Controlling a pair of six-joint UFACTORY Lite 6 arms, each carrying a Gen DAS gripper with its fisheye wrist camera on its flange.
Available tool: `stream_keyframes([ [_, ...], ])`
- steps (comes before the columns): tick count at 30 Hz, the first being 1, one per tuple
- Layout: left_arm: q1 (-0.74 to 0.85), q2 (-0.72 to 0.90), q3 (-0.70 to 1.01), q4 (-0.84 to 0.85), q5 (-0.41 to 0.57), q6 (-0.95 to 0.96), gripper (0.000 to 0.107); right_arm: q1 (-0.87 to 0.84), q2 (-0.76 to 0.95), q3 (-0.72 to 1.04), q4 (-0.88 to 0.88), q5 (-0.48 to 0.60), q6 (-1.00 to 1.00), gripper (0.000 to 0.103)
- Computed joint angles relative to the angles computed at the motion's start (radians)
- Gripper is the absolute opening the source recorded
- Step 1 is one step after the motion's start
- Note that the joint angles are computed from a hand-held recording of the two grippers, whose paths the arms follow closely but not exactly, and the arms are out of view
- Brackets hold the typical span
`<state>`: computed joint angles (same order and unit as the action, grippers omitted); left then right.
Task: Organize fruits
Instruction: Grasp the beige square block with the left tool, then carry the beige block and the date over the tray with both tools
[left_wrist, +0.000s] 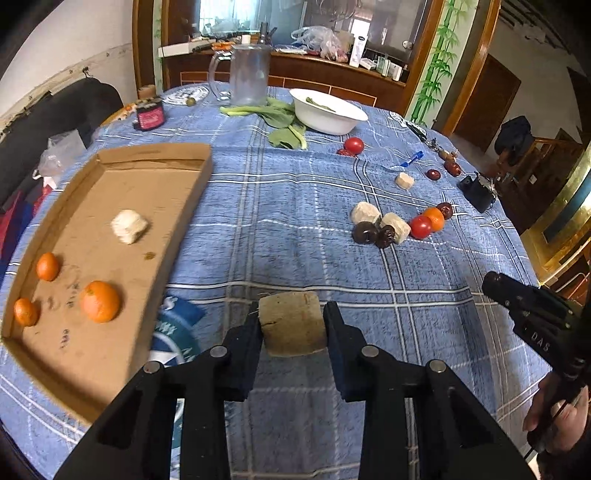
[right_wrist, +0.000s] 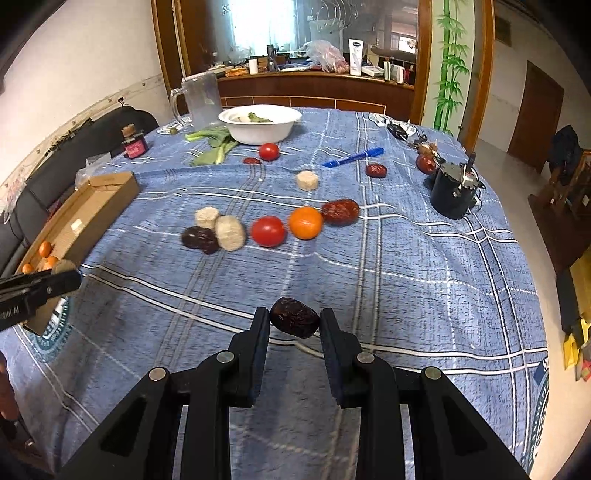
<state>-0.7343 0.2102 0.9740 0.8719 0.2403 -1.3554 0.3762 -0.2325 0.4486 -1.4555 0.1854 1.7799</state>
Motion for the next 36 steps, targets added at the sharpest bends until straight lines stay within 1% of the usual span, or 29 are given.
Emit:
stream_keyframes([
  [4,0.022,-0.099,-0.084,0.049,0.001,-0.035,0.031,0.092,0.011,0.043,0.095,0.059,-0.046,0.030],
  [9,0.091,-0.206,-0.155,0.024,-0.013,0.013,0.032,0.190,0.088,0.143,0.147,0.110,-0.068,0.030],
  [13,0.169,-0.265,-0.189,-0.077,-0.029,0.141,0.032,0.245,0.176,0.246,0.168,0.121,-0.083,0.030],
  [16,0.241,-0.314,-0.223,-0.145,-0.043,0.241,0.032,0.278,0.271,0.356,0.199,0.124,-0.124,0.030],
  [19,0.326,-0.343,-0.242,-0.249,-0.050,0.388,0.032,0.301,0.360,0.462,0.228,0.119,-0.169,0.030],
  [21,0.377,-0.355,-0.250,-0.302,-0.053,0.464,0.032,0.315,0.429,0.551,0.278,0.109,-0.230,0.030],
  [24,0.478,-0.362,-0.257,-0.455,-0.074,0.662,0.032,0.333,0.528,0.684,0.381,0.103,-0.354,0.030],
  [27,0.565,-0.344,-0.243,-0.596,-0.089,0.853,0.032,0.360,0.632,0.828,0.482,0.124,-0.481,0.030],
  [28,0.588,-0.333,-0.235,-0.641,-0.092,0.911,0.032,0.367,0.676,0.891,0.530,0.134,-0.541,0.030],
  [29,0.621,-0.315,-0.223,-0.722,-0.097,1.009,0.032,0.371,0.707,0.937,0.573,0.140,-0.589,0.030],
  [33,0.700,-0.248,-0.179,-0.876,-0.116,1.215,0.032,0.370,0.860,1.170,0.833,0.157,-0.855,0.030],
  [34,0.714,-0.227,-0.164,-0.899,-0.118,1.251,0.032,0.370,0.903,1.234,0.887,0.170,-0.909,0.030],
  [36,0.748,-0.169,-0.113,-1.022,-0.117,1.401,0.032,0.374,0.997,1.380,0.959,0.209,-0.993,0.030],
])
